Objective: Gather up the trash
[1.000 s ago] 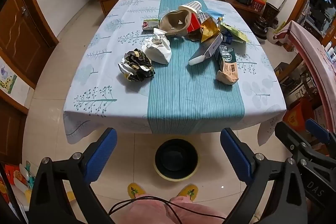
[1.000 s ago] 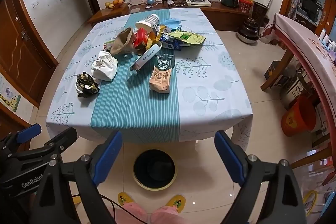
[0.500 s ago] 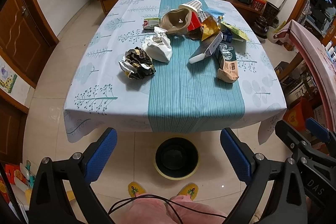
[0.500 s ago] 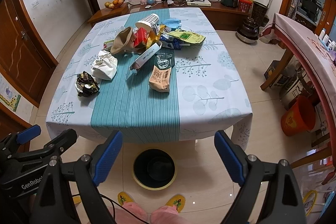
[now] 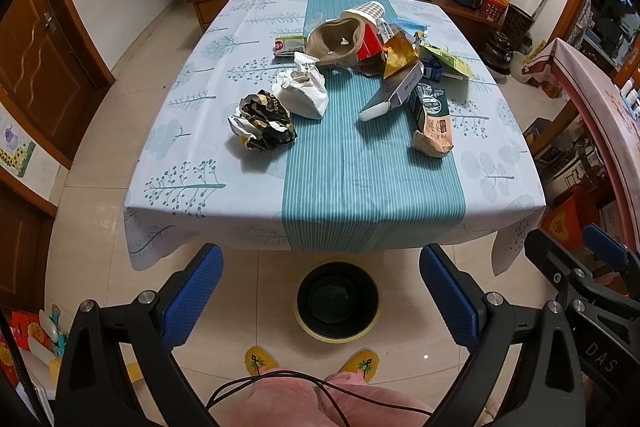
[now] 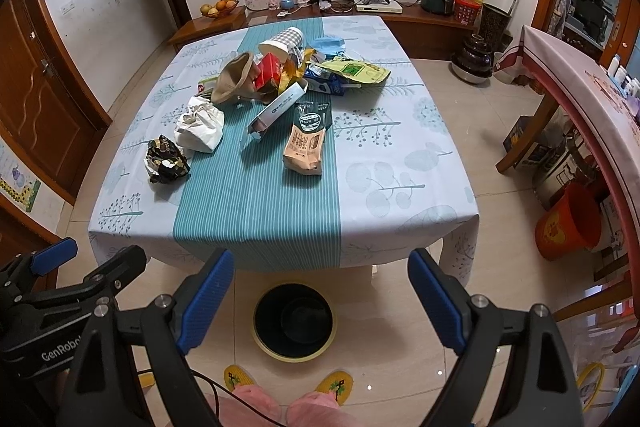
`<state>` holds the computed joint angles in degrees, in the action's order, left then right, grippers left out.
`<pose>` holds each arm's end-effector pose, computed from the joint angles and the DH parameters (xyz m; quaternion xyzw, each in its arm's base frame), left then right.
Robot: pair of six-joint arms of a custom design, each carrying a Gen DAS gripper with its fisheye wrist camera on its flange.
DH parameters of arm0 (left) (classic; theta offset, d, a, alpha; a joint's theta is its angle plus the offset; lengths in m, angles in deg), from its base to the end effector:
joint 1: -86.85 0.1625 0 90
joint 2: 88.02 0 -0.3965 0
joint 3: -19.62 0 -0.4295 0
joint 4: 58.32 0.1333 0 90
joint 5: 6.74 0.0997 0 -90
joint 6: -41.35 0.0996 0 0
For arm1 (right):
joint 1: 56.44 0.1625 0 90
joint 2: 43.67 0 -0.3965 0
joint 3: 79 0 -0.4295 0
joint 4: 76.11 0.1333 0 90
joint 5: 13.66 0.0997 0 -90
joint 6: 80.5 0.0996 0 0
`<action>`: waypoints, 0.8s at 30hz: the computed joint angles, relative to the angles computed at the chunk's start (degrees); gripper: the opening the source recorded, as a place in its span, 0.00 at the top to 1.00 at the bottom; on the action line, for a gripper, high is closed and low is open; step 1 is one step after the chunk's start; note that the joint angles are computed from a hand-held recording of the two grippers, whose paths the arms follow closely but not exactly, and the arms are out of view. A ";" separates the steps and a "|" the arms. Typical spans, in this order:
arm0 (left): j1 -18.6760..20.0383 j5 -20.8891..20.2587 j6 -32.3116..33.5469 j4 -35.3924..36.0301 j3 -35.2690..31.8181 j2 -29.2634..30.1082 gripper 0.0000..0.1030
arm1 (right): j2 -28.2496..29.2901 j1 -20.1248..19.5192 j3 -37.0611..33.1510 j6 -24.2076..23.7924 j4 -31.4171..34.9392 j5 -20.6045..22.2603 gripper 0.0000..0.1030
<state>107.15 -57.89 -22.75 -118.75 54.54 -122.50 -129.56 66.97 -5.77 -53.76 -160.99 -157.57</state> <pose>-0.6860 -0.4625 0.2666 0.1305 0.9056 -0.1997 0.3506 0.3491 -0.4334 0.6070 0.0220 -0.8897 0.2774 0.3620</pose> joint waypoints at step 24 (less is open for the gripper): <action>-0.33 -0.04 -4.26 7.58 -6.08 2.68 0.06 | 0.13 -0.81 -0.08 -3.72 -1.89 2.38 0.13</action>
<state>106.82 -57.93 -27.01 -111.18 48.46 -119.82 -129.43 66.16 -5.84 -57.48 -162.88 -155.19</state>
